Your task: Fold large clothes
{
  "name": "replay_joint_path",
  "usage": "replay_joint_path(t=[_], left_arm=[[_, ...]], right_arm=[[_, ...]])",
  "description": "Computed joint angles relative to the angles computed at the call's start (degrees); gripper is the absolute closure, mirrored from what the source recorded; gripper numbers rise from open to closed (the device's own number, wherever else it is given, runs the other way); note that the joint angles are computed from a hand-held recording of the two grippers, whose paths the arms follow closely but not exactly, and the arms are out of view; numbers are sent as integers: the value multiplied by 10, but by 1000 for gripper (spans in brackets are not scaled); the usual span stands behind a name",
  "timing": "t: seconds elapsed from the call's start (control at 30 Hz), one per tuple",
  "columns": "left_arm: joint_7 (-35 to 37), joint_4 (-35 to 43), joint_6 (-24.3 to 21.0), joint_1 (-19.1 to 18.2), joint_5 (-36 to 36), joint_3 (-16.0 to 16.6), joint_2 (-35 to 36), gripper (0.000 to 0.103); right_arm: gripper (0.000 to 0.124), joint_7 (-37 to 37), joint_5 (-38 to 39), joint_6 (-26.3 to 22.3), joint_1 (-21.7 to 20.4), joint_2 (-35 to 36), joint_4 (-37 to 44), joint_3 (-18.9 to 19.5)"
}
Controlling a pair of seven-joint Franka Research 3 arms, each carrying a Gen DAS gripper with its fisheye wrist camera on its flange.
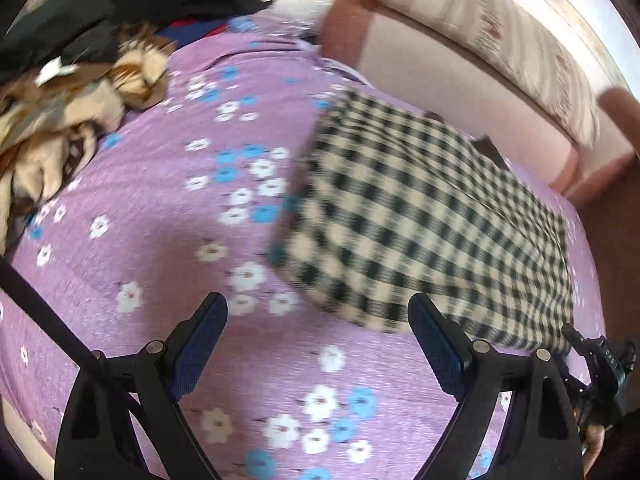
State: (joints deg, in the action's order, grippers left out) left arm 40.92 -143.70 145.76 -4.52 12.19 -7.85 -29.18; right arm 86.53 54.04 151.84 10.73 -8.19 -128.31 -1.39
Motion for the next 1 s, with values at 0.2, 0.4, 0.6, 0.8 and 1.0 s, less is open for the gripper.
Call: replay_joint_path(t=[0.2, 0.4, 0.6, 0.8, 1.0], left_arm=[[-8, -31, -10, 13, -8, 17, -22, 12], [7, -41, -5, 21, -18, 27, -39, 12], [0, -46, -2, 42, -22, 41, -58, 12], [-10, -52, -4, 71, -24, 51, -84, 12], [-25, -59, -10, 105, -9, 53, -109, 12]], right_arm=[[56, 42, 3, 19, 1, 58, 59, 12], [110, 102, -50, -10, -10, 103, 112, 16], [113, 202, -348, -30, 13, 125, 190, 29], [115, 196, -460, -64, 57, 176, 303, 49], [116, 144, -493, -101, 115, 248, 407, 72]])
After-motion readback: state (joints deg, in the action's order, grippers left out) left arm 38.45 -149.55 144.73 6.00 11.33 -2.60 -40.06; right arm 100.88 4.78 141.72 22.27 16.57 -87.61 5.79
